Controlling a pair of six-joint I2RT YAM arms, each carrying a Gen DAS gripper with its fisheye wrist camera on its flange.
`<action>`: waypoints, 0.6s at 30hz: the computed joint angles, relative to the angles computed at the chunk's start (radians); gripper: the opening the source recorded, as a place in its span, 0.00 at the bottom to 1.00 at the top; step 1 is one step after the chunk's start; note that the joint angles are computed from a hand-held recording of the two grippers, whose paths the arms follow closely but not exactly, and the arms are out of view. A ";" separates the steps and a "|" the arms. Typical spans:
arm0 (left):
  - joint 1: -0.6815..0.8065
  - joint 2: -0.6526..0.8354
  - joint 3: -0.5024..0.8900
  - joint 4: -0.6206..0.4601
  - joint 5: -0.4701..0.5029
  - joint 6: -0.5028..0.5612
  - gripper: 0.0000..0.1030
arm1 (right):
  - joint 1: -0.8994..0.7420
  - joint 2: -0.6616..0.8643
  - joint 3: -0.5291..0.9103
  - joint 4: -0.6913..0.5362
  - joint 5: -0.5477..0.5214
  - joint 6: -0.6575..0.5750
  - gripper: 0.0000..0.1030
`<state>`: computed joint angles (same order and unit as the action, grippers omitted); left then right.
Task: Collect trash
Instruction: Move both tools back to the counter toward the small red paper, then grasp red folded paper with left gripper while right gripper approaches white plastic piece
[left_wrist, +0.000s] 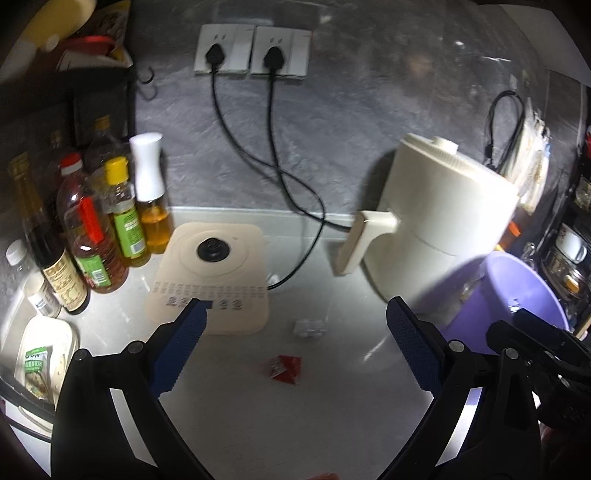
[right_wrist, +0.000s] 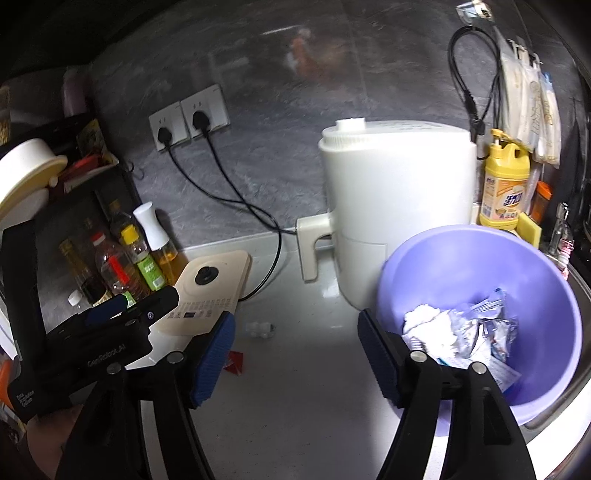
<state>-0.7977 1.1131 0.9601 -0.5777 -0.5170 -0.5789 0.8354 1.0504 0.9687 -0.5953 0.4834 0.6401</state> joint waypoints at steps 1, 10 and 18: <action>0.013 -0.006 -0.013 0.004 0.006 0.000 0.94 | 0.005 0.010 0.001 0.003 0.003 -0.001 0.71; 0.122 -0.039 -0.143 0.064 0.090 0.007 0.94 | 0.049 0.100 -0.038 0.059 -0.015 0.019 0.81; 0.145 0.000 -0.225 0.155 0.163 0.018 0.94 | 0.038 0.154 -0.098 0.113 -0.054 0.044 0.73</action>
<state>-0.6526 1.1126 0.7348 -0.4231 -0.3544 -0.5607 0.8729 1.2040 0.8706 -0.4824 0.4295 0.6837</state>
